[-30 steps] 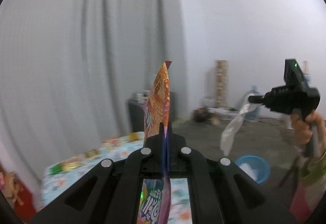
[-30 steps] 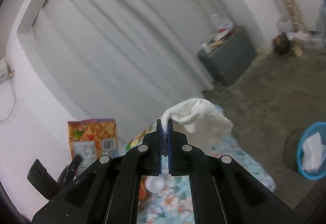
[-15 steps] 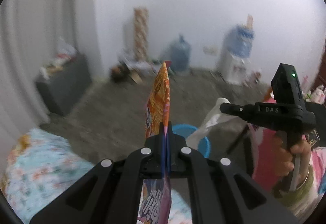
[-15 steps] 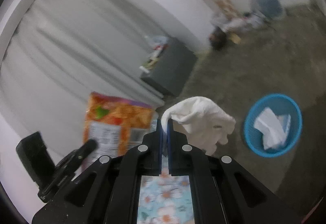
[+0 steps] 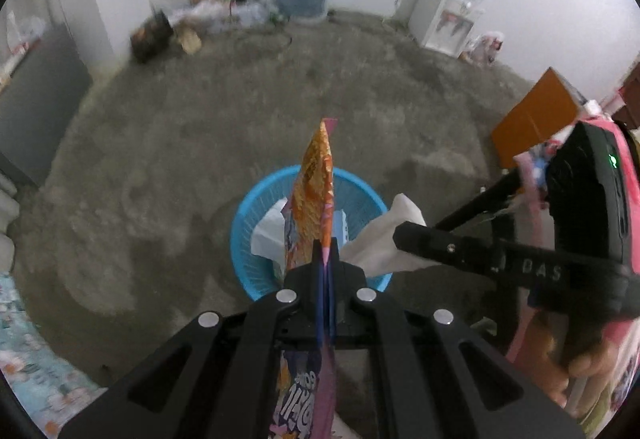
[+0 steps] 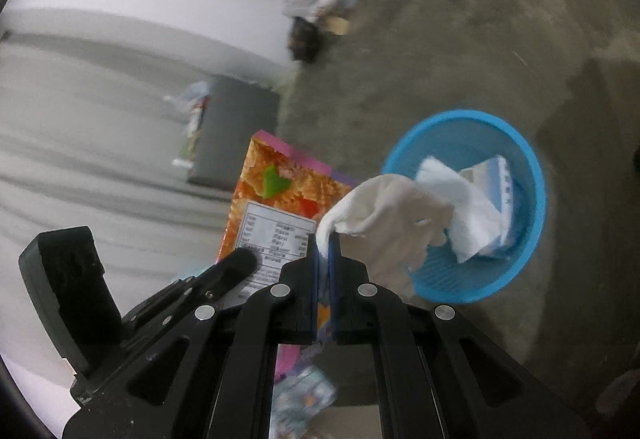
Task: Collect trash
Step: 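Carry the chip bag and tissue to the blue wastebasket and release both, then return both grippers to the green snack bag on the bed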
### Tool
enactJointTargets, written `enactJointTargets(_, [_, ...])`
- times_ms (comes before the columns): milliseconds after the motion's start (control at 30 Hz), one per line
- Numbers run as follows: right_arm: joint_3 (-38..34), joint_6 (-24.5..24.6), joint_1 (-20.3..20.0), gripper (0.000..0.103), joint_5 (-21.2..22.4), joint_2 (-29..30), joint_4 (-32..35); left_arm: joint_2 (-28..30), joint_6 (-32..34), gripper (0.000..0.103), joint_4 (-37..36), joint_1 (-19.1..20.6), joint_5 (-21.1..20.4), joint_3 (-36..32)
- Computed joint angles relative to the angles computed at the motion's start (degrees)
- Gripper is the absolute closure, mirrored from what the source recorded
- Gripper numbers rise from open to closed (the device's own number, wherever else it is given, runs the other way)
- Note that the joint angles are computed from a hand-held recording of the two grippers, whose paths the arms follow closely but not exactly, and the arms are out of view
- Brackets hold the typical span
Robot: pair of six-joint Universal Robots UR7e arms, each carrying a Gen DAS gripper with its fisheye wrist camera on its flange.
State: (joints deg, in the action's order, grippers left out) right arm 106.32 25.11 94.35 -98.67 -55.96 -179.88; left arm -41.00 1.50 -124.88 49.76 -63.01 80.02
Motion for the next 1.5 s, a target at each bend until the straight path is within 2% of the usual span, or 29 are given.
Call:
enactJointTargets(100, [-0.06, 2.08, -3.56, 0.094, 3.51, 1.64, -1.21, 2.71, -1.84, 0.099, 1.66, 1.49, -0.91, -2.18])
enactJointTargets(133, [-0.35, 2.53, -4.41, 0.085, 2.72, 2.33, -0.85, 3.98, -2.9, 0.097, 3.47, 2.34, -1.62, -3.75])
enactJointTargets(167, [-0.24, 3.27, -5.04, 0.077, 1.27, 2.59, -0.12, 5.26, -4.23, 0.092, 4.95, 2.97, -1.53, -5.05])
enactJointTargets(200, [-0.06, 4.24, -5.63, 0.065, -0.08, 2.65, 0.76, 6.2, -5.85, 0.084, 6.33, 3.5, -1.35, -5.93])
enactJointTargets(267, [-0.09, 7.87, -6.28, 0.063, -5.77, 2.95, 4.69, 6.79, -7.17, 0.078, 7.22, 4.13, -1.28, -6.57])
enactJointTargets(333, [0.78, 9.2, -6.25, 0.062, -8.63, 2.52, 5.47, 6.82, -7.44, 0.074, 6.85, 4.24, -1.18, -6.31])
enactJointTargets(400, [1.82, 9.23, -5.75, 0.058, -10.26, 1.74, 4.92, 6.34, -6.8, 0.067, 5.91, 3.99, -0.55, -5.68])
enactJointTargets(500, [1.88, 7.97, -3.31, 0.053, -15.43, 0.8, 5.56, 5.7, -6.72, 0.063, 4.23, 3.61, 0.96, -5.17])
enactJointTargets(567, [1.03, 7.54, -2.02, 0.052, -17.27, 0.82, 5.96, 4.8, -7.25, 0.06, 3.52, 3.29, 1.0, -4.64])
enactJointTargets(800, [0.67, 3.98, 2.22, 0.051, -22.84, 1.9, 1.66, -1.67, -5.68, 0.048, 0.0, 1.25, 2.22, 0.6])
enactJointTargets(1067, [2.99, 1.61, 4.66, 0.05, -25.9, 0.99, -3.24, -12.99, -4.45, 0.04, -2.25, -1.6, 4.42, 7.91])
enactJointTargets(1233, [2.79, 1.51, 5.76, 0.048, -26.63, 0.35, -4.84, -20.87, -2.46, 0.033, -4.85, -4.93, 8.57, 12.97])
enactJointTargets(1333, [1.37, 1.78, 9.27, 0.048, -29.88, -0.27, -1.99, -25.58, -3.51, 0.029, -4.72, -6.79, 11.25, 15.29])
enactJointTargets(1400, [-0.15, 0.54, 12.22, 0.048, -30.47, -0.44, 0.04, -29.15, -4.83, 0.023, -4.87, -7.83, 12.88, 17.01])
enactJointTargets(1500, [-4.96, -2.64, 18.13, 0.039, -31.68, 0.4, 7.83, -34.76, -7.33, 0.018, -4.42, -9.28, 16.91, 19.63])
